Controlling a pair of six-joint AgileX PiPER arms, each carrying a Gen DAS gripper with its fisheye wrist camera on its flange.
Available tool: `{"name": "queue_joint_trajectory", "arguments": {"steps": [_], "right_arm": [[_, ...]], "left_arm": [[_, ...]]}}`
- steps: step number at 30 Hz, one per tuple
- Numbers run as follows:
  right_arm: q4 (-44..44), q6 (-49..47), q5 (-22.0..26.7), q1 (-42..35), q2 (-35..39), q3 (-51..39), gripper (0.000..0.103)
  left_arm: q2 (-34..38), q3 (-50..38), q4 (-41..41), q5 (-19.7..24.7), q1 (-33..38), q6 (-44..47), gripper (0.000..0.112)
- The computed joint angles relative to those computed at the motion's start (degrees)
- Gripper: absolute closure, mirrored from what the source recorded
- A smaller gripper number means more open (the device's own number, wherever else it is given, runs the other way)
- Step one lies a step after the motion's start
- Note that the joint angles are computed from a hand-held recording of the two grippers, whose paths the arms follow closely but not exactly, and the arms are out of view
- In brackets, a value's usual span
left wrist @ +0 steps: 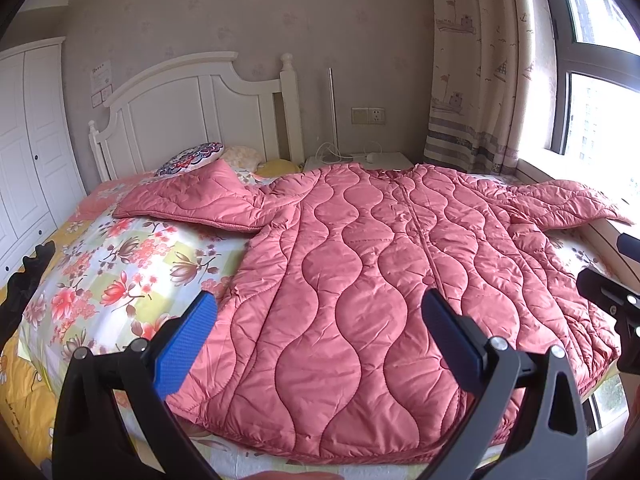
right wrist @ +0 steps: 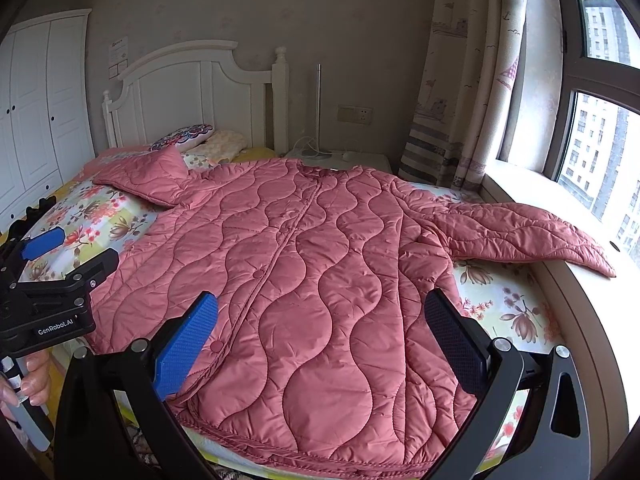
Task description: Fold large clothes
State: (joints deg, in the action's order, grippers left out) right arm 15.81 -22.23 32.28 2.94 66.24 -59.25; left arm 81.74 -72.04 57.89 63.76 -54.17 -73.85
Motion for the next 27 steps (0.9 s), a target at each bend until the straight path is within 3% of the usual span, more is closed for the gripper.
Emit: {"name": "queue_joint_trajectory", "arguments": {"steps": [27], "right_arm": [[0.9, -0.3, 0.1, 0.6, -0.3, 1.1, 0.004]], "left_arm": [[-0.9, 1.9, 0.2, 0.3, -0.8, -0.8, 0.011]]}}
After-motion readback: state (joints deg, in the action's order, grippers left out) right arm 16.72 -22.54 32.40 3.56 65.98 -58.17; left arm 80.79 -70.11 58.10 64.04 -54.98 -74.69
